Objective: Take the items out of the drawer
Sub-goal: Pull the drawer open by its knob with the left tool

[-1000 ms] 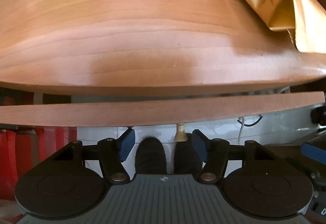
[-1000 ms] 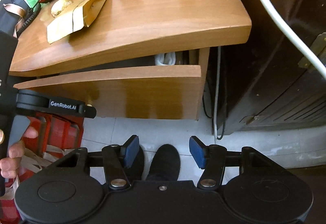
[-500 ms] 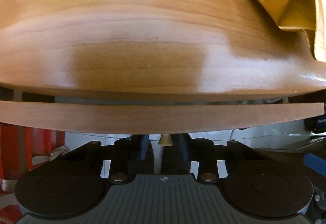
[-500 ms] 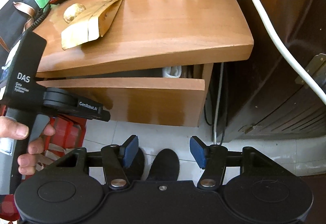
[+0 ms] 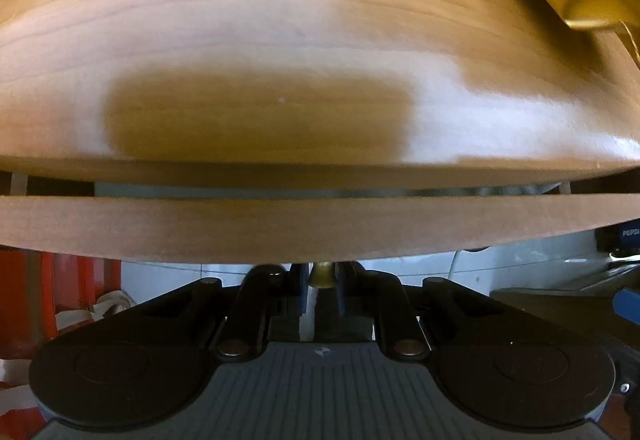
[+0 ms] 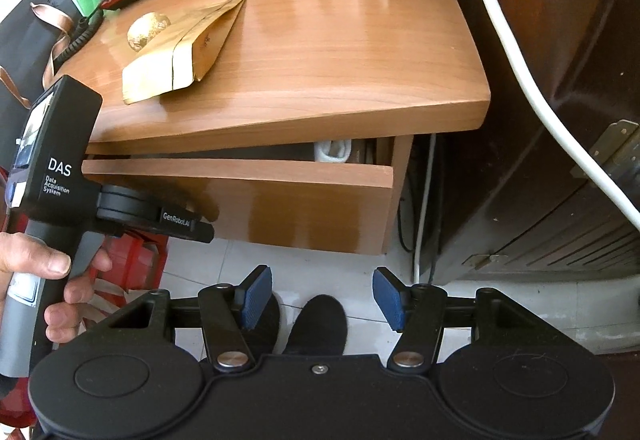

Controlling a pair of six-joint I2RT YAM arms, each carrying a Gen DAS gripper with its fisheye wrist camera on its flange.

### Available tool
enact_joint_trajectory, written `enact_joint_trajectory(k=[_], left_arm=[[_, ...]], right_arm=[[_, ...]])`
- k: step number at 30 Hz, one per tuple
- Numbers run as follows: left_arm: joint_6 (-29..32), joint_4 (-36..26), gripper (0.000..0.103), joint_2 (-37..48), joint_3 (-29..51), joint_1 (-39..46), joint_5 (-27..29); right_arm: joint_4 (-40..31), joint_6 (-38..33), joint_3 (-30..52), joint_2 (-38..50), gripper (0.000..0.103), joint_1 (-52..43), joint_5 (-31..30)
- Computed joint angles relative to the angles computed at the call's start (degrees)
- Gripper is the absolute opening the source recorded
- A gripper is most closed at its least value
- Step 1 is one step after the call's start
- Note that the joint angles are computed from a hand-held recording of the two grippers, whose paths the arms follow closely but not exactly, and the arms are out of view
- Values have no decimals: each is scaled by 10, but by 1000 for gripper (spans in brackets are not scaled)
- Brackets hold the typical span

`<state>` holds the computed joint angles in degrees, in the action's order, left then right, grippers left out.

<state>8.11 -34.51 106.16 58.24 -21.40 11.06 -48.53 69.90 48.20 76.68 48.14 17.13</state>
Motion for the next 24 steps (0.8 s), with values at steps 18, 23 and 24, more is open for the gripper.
enact_joint_trajectory(k=[18, 23, 24], left_arm=[[14, -26, 13, -45, -34, -9, -4], [17, -26, 13, -67, -58, -6, -2], [19, -25, 13, -72, -63, -8, -3]], right_arm=[[16, -32, -4, -2, 55, -26, -5], [11, -32, -4, -8, 55, -29, -6], [9, -33, -3, -9, 55, -28, -6]])
